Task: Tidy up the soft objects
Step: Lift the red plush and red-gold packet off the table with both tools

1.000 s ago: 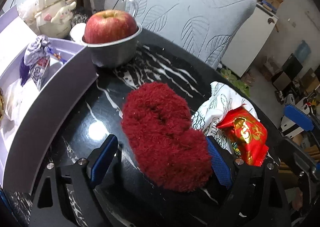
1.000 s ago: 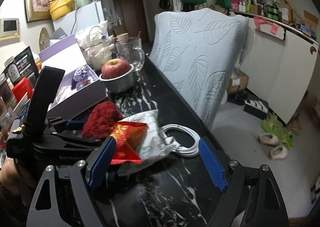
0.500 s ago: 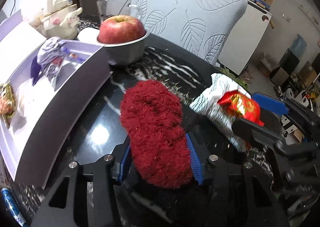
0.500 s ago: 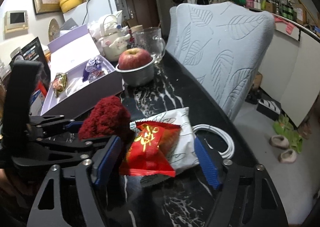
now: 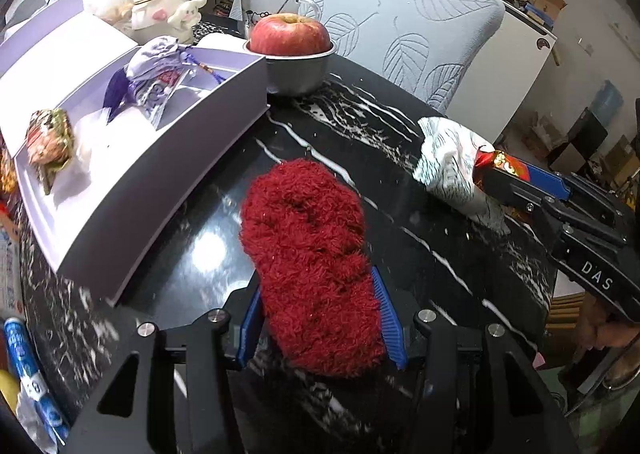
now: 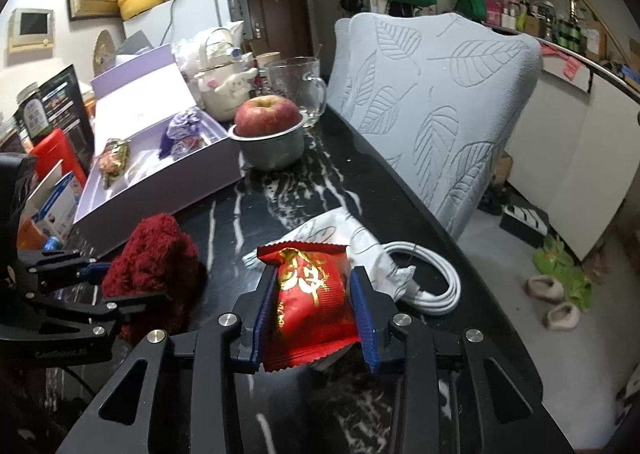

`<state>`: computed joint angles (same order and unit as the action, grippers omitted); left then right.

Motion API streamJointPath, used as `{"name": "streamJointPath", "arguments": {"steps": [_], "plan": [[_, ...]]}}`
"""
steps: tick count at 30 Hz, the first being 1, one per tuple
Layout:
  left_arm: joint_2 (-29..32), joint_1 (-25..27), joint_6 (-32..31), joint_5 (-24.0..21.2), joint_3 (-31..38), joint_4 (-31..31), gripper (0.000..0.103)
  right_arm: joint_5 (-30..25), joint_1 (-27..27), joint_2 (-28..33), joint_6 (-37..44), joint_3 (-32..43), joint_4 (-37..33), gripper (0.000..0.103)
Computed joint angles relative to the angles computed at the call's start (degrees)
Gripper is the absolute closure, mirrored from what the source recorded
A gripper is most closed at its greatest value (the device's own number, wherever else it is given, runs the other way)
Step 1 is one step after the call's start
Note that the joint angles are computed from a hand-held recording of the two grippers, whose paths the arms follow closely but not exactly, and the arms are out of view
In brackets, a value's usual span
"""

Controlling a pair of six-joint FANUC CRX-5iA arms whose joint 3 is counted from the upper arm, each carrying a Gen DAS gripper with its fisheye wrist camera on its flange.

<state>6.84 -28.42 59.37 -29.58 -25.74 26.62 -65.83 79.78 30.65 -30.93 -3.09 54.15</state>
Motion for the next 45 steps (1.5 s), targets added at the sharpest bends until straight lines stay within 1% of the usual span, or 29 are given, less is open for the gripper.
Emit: {"name": "streamJointPath", "arguments": {"steps": [4,10,13,17,19,20,21,23,24,25,26,27,29,31,32,34,35,37,40,45], "plan": [[-2.1,0.6,-1.0,-1.0,-2.4,1.2,0.053,1.6,0.7,0.2,-0.2,0.0,1.2,0.067],[-5.0,1.5,0.3,-2.6,-4.6,-0.6,0.053,4.7,1.4,0.9,-0.2,0.4,1.3,0.067],[-5.5,2.1,0.3,-2.9,-5.5,-0.2,0.053,6.7,1.6,1.3,0.2,0.7,0.5,0.067],[-4.8,2.8,-1.2,-3.7,-6.1,2.9,0.053,8.8,1.6,2.2,1.1,1.5,-1.3,0.067],[-4.1,3.0,-1.4,-4.2,-5.9,3.8,0.048,9.6,1.7,2.1,0.7,1.2,-1.4,0.067],[-3.9,2.8,-1.9,-3.5,-6.1,4.6,0.046,9.6,1.8,2.2,0.7,1.2,-1.7,0.067],[-3.7,2.5,-1.4,-2.9,-5.9,3.8,0.043,9.5,1.8,2.3,0.8,1.3,-2.0,0.067],[-2.9,1.2,2.7,-2.3,-3.6,-2.3,0.033,9.6,1.8,2.3,0.4,1.1,-1.8,0.067],[-2.3,0.5,5.4,-2.3,-2.2,-6.0,0.023,9.6,1.8,2.2,0.4,1.0,-1.8,0.067],[-1.5,-0.7,9.8,-2.3,-0.1,-11.8,0.022,9.6,1.8,2.3,0.4,1.0,-1.7,0.067],[-1.2,-1.5,11.7,-1.7,0.6,-14.5,0.021,9.4,1.8,2.3,0.6,1.1,-1.7,0.067],[-1.1,-1.7,11.6,-1.2,0.6,-14.3,0.021,9.1,1.9,2.5,1.1,1.3,-1.8,0.067],[-1.2,-1.5,8.2,0.8,-1.1,-10.8,0.021,8.7,1.9,2.6,1.8,1.5,-1.9,0.067],[-1.1,-1.7,8.5,1.3,-1.0,-11.7,0.023,8.7,1.9,2.7,1.7,1.5,-1.9,0.067],[-1.1,-1.7,7.6,1.8,-1.3,-11.0,0.025,8.9,1.9,2.6,1.5,1.4,-1.8,0.067],[-1.2,-1.6,7.5,2.1,-1.4,-10.7,0.035,9.1,1.8,2.5,1.2,1.2,-1.7,0.066],[-1.3,-1.5,7.3,2.2,-1.5,-10.6,0.036,9.1,1.7,2.6,1.4,1.3,-1.9,0.066],[-1.6,-1.4,6.5,2.5,-2.0,-9.9,0.044,8.7,1.7,3.0,2.3,2.0,-2.8,0.065],[-2.2,-1.4,5.3,2.7,-2.8,-8.9,0.052,8.3,1.7,3.4,3.2,2.7,-3.5,0.065],[-3.2,-1.3,3.7,2.5,-3.8,-7.1,0.058,7.5,1.7,3.9,3.7,3.3,-3.6,0.066]]}}
